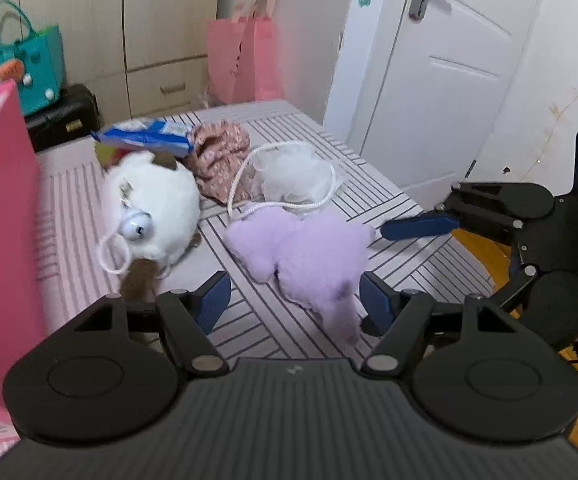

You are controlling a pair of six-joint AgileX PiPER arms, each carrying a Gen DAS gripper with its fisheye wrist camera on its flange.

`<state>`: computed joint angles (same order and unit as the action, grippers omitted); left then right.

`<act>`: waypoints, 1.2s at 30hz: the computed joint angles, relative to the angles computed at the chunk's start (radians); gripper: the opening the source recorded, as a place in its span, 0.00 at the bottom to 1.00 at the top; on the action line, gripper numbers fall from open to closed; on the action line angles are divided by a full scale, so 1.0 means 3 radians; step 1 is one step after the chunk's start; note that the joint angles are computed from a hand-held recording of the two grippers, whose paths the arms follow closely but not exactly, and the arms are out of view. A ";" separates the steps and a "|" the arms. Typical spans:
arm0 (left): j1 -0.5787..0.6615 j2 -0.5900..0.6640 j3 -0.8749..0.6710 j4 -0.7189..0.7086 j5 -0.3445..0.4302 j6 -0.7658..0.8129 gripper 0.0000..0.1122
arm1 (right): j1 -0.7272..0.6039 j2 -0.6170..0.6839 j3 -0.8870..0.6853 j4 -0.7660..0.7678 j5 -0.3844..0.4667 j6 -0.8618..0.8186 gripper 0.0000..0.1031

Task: Organize soft objects
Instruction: 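Grasp the lavender plush with both grippers and lift it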

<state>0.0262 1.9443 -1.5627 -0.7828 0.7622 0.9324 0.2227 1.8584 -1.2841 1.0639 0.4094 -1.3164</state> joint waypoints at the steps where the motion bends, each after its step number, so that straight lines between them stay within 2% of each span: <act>1: -0.0003 0.0057 -0.0058 0.0017 0.0038 -0.0059 0.62 | -0.0008 0.0045 -0.0058 -0.0026 0.0026 0.0002 0.78; 4: 0.0013 0.0189 -0.0182 -0.0069 0.0126 -0.0118 0.61 | -0.0026 0.0157 -0.0220 -0.0214 0.0091 0.0134 0.82; 8: -0.0006 0.0235 -0.0189 -0.0142 0.0065 -0.0070 0.59 | -0.0055 0.0257 -0.0421 -0.0472 0.0218 0.0211 0.87; 15: 0.0026 0.0359 -0.0286 -0.0307 0.0213 -0.0061 0.52 | -0.0129 0.0580 -0.0932 -0.0719 0.0800 0.0328 0.88; 17: 0.0033 0.0430 -0.0363 -0.0287 0.0321 -0.0139 0.50 | -0.0129 0.0643 -0.0994 -0.0671 0.0880 0.0352 0.83; 19: 0.0033 0.0443 -0.0342 -0.0284 0.0312 -0.0185 0.49 | -0.0092 0.0668 -0.0983 -0.0648 0.0843 0.0451 0.78; 22: 0.0010 0.0371 -0.0212 -0.0305 0.0159 -0.0087 0.49 | -0.0011 0.0552 -0.0758 -0.0575 0.0553 0.0536 0.67; 26: 0.0037 0.0320 -0.0178 -0.0312 0.0218 -0.0039 0.48 | 0.0014 0.0454 -0.0599 -0.0445 0.0456 0.0670 0.62; 32: 0.0100 0.0223 -0.0189 -0.0071 0.0490 -0.0317 0.48 | 0.0104 0.0280 -0.0390 -0.0478 0.0414 0.0990 0.60; 36: 0.0134 0.0137 -0.0214 0.0156 0.0733 -0.0568 0.48 | 0.0203 0.0207 -0.0440 -0.0895 0.0575 0.1752 0.60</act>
<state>0.0665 1.9854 -1.6270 -0.7359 0.9820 0.7619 0.2837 1.9206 -1.4161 0.7955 0.5818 -0.7908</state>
